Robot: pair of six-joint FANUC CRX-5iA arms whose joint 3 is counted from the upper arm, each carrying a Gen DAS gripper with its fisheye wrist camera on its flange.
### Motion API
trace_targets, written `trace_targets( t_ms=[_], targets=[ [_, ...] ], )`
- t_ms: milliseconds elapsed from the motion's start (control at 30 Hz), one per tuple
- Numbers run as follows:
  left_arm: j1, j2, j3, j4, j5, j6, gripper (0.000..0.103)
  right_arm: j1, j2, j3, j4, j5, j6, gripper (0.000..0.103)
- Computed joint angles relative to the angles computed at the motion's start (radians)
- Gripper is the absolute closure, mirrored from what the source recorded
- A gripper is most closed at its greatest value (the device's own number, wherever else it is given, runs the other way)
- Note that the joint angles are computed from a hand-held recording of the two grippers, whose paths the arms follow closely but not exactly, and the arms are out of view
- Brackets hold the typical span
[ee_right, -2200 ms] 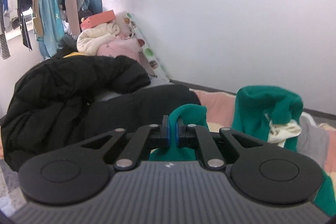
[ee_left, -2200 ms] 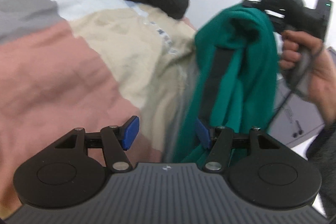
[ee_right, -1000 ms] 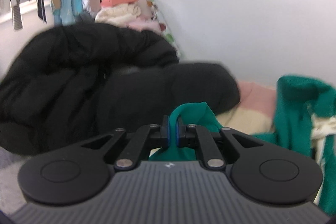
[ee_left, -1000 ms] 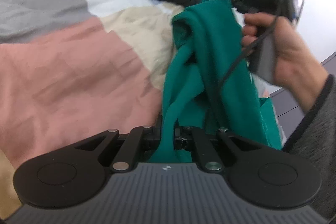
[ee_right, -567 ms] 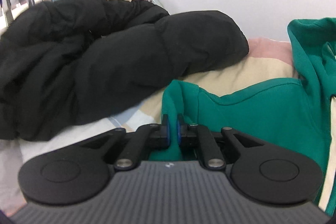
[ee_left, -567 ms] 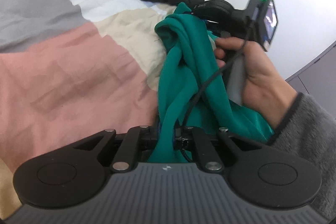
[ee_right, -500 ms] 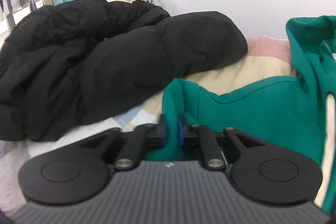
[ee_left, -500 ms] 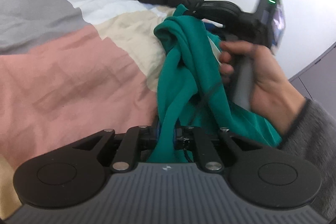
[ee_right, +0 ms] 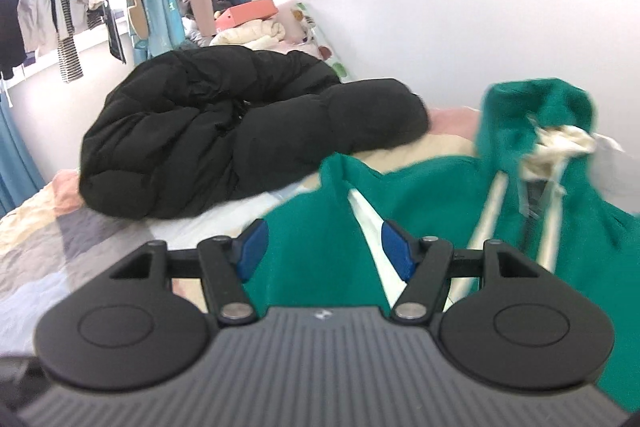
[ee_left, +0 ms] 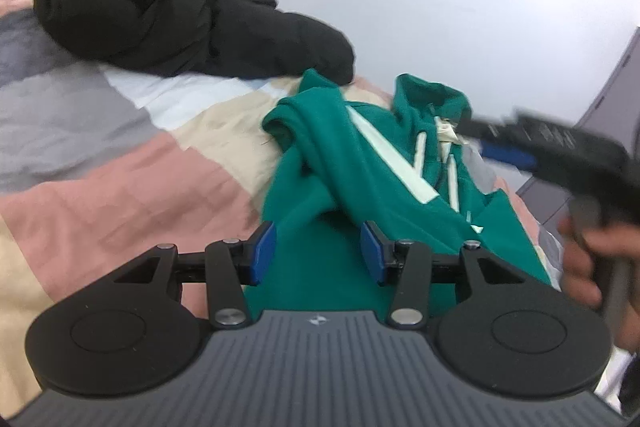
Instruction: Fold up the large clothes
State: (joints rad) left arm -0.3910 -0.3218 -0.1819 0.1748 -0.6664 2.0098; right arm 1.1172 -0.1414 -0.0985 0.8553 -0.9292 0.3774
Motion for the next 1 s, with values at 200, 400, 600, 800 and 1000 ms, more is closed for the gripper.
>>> trace_targets(
  t_ms=[200,400,600,800,1000],
  targets=[
    [-0.060,-0.005,0.016,-0.019,0.025,-0.020,0.050,0.147,-0.162,-0.156,0.016,-0.212,-0.186,0.039],
    [-0.114,0.015,0.034,-0.041,0.046,-0.020,0.050,0.308,-0.291,-0.323,0.063,-0.407,-0.481,0.038],
    [-0.143,0.065,0.045,-0.024,0.098,-0.038,0.050,0.387,-0.316,-0.367,0.073,-0.513,-0.709,0.038],
    [-0.151,0.135,0.072,0.022,0.057,-0.103,0.050,0.364,-0.375,-0.430,0.070,-0.467,-0.877,0.013],
    [-0.151,0.195,0.121,0.011,-0.041,-0.101,0.050,0.352,-0.408,-0.489,0.114,-0.463,-0.999,0.013]
  ],
)
